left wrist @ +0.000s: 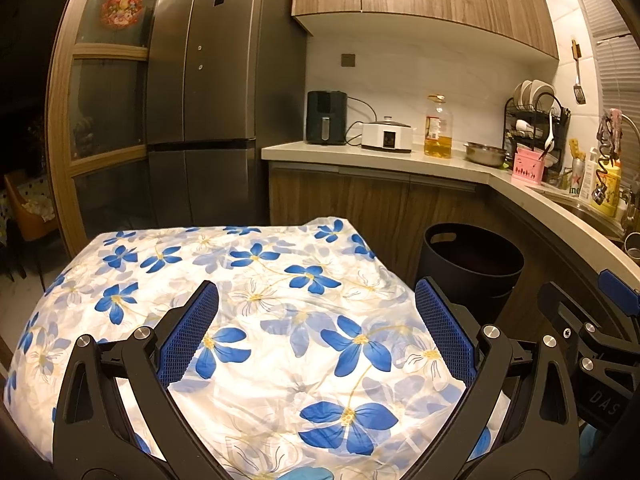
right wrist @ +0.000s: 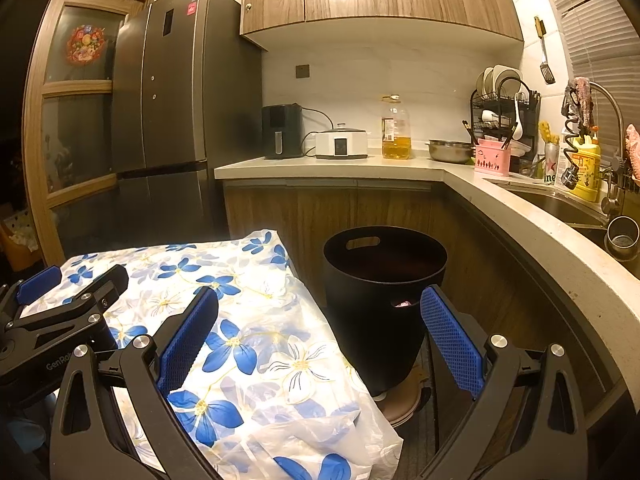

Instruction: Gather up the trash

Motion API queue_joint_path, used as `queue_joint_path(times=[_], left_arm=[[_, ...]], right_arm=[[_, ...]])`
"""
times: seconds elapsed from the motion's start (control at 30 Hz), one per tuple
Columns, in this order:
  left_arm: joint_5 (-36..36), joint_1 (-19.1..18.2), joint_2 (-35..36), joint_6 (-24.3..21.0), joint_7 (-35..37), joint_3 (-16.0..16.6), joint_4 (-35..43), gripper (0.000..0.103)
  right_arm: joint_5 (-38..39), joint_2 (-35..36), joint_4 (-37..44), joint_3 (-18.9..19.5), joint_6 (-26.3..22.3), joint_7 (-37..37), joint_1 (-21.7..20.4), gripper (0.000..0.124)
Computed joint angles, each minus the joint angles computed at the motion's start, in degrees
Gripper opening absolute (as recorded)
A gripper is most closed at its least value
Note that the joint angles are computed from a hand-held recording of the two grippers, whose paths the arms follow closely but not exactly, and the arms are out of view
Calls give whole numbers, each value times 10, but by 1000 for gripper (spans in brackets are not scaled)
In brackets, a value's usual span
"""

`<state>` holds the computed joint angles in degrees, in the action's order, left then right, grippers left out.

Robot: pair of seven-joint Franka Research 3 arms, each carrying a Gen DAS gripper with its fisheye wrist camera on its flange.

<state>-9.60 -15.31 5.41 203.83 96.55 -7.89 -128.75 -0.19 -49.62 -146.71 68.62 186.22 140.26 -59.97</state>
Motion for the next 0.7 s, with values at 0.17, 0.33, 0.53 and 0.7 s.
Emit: queue_joint_path(times=[0.17,0.33,0.53,0.7], left_arm=[[0,0,0,0,0,1,0,97],[-12,-4,2,0,10,3,2,97],[-8,-2,2,-1,6,3,3,97],[0,1,2,-1,0,2,3,97]], right_arm=[[-1,1,1,2,3,-1,-2,97],[0,4,6,6,2,-2,-5,97],[0,5,8,10,5,-3,-9,97],[1,5,8,11,5,-3,-9,97]])
